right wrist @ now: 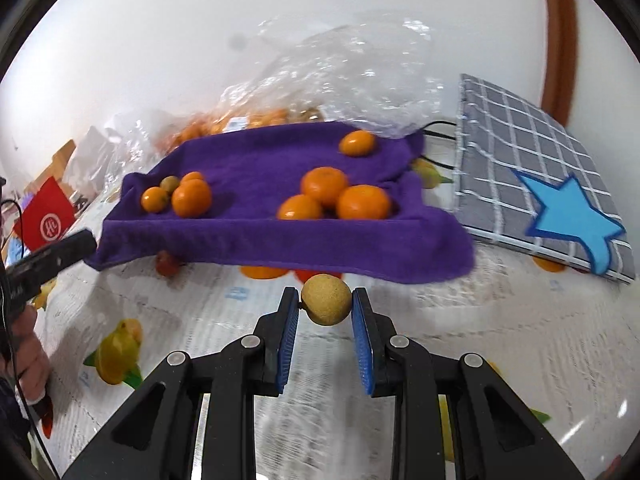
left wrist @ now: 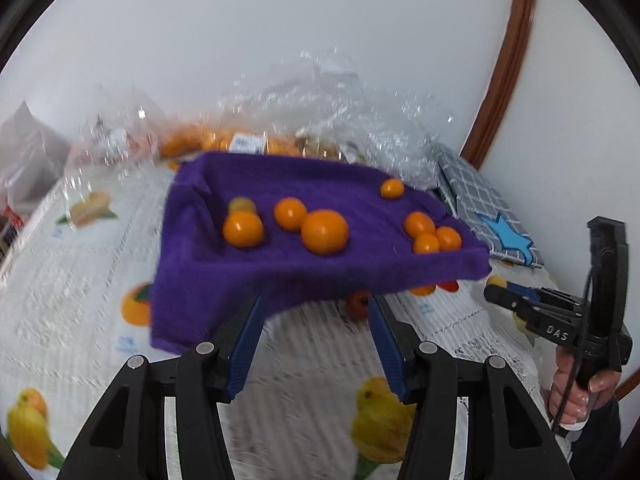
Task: Organize fruits
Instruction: 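Grasp a yellow-green fruit with the right gripper while the left grasps a small red fruit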
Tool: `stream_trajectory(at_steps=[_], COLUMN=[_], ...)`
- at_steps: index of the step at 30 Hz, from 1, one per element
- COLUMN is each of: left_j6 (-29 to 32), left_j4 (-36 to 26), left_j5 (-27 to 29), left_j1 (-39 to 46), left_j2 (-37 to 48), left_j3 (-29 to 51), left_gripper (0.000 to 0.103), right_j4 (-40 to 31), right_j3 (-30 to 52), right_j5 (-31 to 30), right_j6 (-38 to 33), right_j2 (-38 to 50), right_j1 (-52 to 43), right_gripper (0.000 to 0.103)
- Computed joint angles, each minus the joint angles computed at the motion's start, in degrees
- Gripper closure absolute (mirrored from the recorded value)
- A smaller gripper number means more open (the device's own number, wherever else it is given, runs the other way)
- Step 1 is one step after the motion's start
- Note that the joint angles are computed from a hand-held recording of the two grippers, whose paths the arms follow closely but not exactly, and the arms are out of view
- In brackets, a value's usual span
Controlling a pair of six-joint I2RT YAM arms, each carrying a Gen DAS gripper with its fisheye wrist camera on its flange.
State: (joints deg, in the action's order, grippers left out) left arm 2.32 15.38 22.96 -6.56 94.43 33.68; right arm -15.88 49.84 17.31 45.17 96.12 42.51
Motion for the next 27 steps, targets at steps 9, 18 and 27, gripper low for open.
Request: stream_trajectory(at_steps=[9,18,27], left_j6=[-3.5,-5.8,-10.4], left_j4=[-3.6,-8.3,-3.3], left_j5=[-6.0,-10.3,-4.8], left_j1=[-7.1,-12.5,-9.1], left_j2=[4.5,11.0,10.1], left_j3=[4.5,12.2,9.4], left_gripper=[0.052,0.064,0.08], right_j4=[0.0,0.1,0.3], right_j3=[-1.0,-5.0,-4.3], right_j5=[0.3,0.5,-0.1], right_j6=[-0.7,0.2,-1.2], right_j2=[-1.2,-5.4,-4.7], right_j1=[0.2,-1.3,-0.8], right_gripper=[0.076,0.076,0.076])
